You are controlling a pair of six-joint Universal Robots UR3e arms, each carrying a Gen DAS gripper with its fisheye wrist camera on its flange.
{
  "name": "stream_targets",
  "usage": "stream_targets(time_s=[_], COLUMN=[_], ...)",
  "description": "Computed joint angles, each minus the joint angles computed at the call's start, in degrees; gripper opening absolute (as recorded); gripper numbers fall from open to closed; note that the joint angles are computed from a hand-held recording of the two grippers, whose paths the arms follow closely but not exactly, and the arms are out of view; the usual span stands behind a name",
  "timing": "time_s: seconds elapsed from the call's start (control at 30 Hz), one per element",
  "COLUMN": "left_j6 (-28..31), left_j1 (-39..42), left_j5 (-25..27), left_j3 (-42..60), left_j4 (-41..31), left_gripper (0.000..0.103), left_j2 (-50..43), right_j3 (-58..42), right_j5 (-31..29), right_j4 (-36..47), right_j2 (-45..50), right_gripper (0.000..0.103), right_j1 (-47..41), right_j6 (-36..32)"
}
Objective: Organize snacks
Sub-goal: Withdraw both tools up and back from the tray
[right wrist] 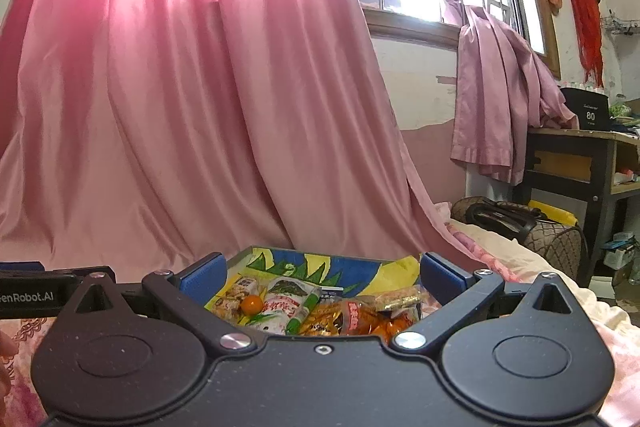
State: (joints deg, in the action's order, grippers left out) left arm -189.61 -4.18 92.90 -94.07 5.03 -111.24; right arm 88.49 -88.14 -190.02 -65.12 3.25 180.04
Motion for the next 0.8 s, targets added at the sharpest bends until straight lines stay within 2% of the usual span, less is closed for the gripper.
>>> stream_targets(time_s=[0.27,0.4,0.63,0.8], left_j6=[3.3,3.1,1.9,3.5], left_j1=[3.6,5.6,8.0,8.0], left_j5=[-5.3,-7.1,-8.9,-8.7], left_j3=[-11.3,-15.5,-19.9,-22.1], left_j4=[4.1,5.3,5.9,7.7], left_gripper=[0.103,0.103,0.103,0.103], left_j2=[7.3,10.4,12.7,12.2], right_j3=[8.1,10.3,11.2,12.7], right_j5=[-5.6,-8.3,-9.3,-8.1], right_j4=[-3.5,-4.2,-2.0,-3.1], right_j2=[-5.5,-7.0,-7.6,-7.0], right_gripper=[0.102,0.102,0.102,0.102], right_j1=[3.7,5.9,8.0,8.1], right_j6=[0.3,0.6,1.0,2.4])
